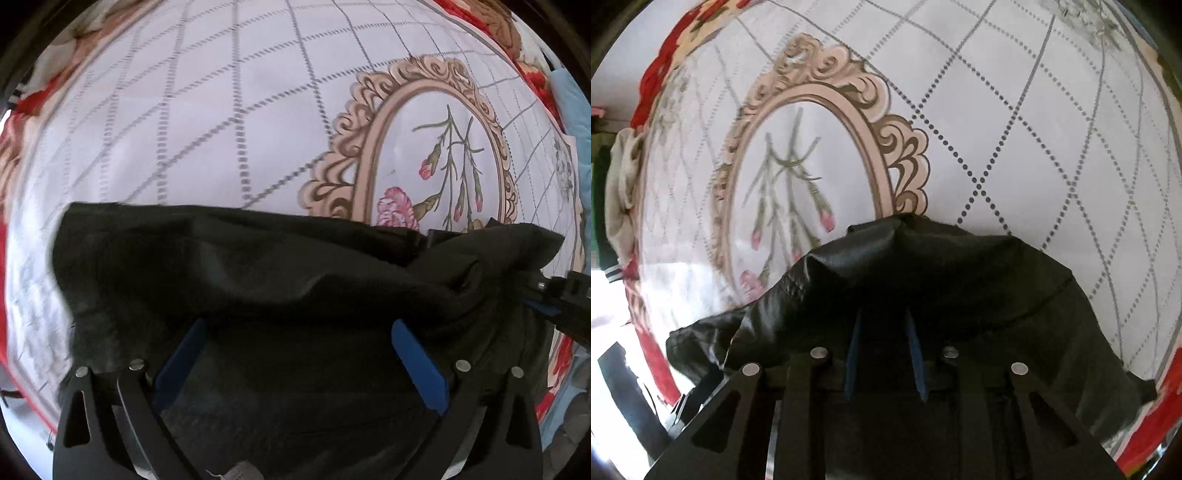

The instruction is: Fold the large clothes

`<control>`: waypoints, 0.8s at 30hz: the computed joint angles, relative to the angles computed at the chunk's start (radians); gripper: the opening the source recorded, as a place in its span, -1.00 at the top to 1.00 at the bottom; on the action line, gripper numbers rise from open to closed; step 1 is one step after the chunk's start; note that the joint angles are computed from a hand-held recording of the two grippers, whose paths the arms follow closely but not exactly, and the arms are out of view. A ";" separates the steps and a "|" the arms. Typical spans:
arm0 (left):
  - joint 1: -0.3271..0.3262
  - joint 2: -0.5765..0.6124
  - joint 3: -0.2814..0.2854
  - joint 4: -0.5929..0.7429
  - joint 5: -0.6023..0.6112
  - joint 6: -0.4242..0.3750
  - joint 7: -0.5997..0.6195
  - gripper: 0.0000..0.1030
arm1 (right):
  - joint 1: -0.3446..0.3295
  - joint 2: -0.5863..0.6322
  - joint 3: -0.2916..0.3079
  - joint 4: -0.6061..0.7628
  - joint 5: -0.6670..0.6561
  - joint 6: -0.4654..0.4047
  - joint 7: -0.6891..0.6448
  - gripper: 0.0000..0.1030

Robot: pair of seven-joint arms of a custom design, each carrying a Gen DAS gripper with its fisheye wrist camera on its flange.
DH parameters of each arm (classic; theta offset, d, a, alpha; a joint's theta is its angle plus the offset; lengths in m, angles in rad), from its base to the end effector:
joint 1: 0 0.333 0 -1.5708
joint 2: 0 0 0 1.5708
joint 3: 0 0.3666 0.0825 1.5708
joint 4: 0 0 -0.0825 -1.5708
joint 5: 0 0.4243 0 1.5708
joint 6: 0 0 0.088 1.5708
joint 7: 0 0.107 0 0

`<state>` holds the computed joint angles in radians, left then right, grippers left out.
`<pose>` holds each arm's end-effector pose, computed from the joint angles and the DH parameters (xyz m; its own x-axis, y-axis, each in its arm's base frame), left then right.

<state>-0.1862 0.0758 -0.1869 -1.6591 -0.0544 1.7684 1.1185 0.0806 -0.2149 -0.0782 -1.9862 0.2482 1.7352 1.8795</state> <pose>0.5895 -0.2315 0.6014 0.0893 -0.9931 0.0759 -0.9960 -0.0897 -0.0013 0.5194 0.0202 0.5977 -0.3463 -0.9090 -0.2318 -0.9376 0.3270 0.1183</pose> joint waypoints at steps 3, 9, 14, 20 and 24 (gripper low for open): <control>0.013 -0.057 0.010 -0.024 0.032 -0.008 -0.019 -1.00 | 0.008 -0.061 -0.014 -0.020 0.080 0.015 -0.022 0.48; 0.056 -0.102 0.023 -0.053 0.090 -0.047 -0.063 -1.00 | 0.053 -0.050 0.012 -0.034 0.120 0.005 -0.060 0.48; 0.072 -0.092 0.024 -0.045 0.111 -0.052 -0.071 -1.00 | 0.069 0.033 0.053 -0.003 0.005 0.016 0.002 0.52; 0.055 -0.072 0.007 0.022 0.077 -0.032 -0.043 -1.00 | 0.037 -0.135 -0.013 -0.126 0.174 0.101 0.043 -0.15; 0.009 -0.027 -0.020 0.059 0.099 0.014 0.004 -1.00 | -0.045 -0.396 -0.075 -0.312 0.164 0.149 0.180 -0.33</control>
<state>-0.1768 0.0491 -0.2070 -1.6002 0.0445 1.7821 1.1225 0.0356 -0.6105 -0.1536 -2.2978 0.4121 1.8838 2.0593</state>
